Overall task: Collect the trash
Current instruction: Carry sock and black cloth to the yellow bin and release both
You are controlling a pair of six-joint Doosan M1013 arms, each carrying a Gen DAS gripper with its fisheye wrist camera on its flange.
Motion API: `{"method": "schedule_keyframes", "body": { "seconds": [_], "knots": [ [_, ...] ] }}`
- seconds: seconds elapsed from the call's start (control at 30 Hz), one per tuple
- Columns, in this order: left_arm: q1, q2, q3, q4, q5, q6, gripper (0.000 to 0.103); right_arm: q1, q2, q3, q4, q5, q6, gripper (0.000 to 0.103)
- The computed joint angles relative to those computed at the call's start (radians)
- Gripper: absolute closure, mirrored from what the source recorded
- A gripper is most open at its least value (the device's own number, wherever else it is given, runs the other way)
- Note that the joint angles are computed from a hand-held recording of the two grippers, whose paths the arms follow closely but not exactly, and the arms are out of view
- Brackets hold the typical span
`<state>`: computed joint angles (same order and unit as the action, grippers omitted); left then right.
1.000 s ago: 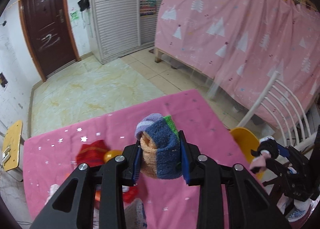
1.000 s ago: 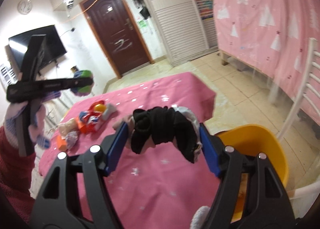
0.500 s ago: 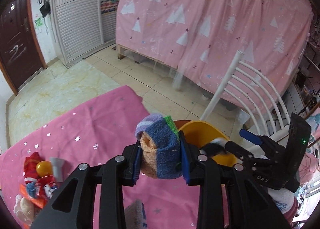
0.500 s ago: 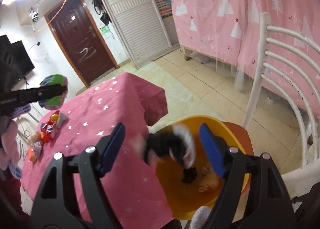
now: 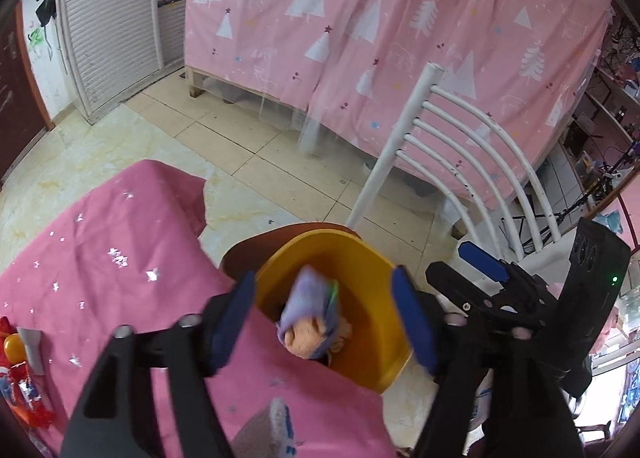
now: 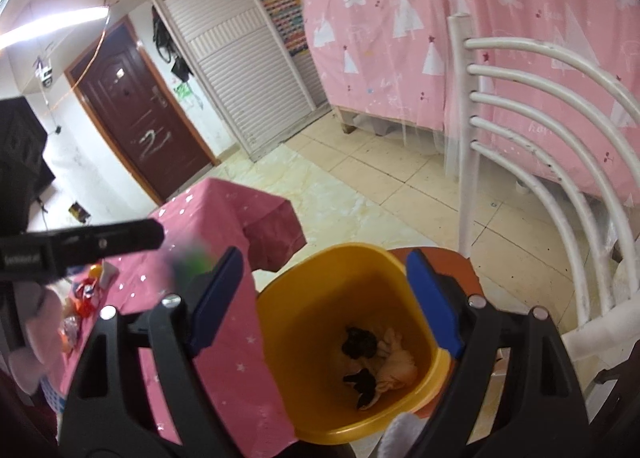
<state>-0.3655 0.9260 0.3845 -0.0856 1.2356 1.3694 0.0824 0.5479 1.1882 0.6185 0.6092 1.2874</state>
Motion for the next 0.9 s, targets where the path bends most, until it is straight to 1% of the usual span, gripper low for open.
{"method": "schedule_keyframes", "body": {
  "seconds": [0.07,0.3,0.47,0.6,0.9],
  "knots": [
    [-0.007,0.006,-0.012,0.003,0.004,0.004,0.036,-0.004,-0.001,0.002,0.010,-0.004,-0.002,0.023],
    [-0.007,-0.026,0.042,-0.005,-0.029,0.005,0.036,0.004,0.000,-0.002,0.024,0.004,-0.027,0.023],
    [0.009,-0.088,0.147,-0.004,-0.097,-0.014,0.036,0.019,0.003,-0.015,0.005,0.019,-0.031,0.023],
    [0.029,-0.150,0.252,-0.004,-0.170,-0.034,0.036,0.039,0.006,-0.031,-0.016,0.034,-0.033,0.022],
    [0.072,-0.273,0.450,0.029,-0.306,-0.097,0.032,0.096,0.024,-0.096,-0.046,0.086,-0.070,0.022]
  ]
}}
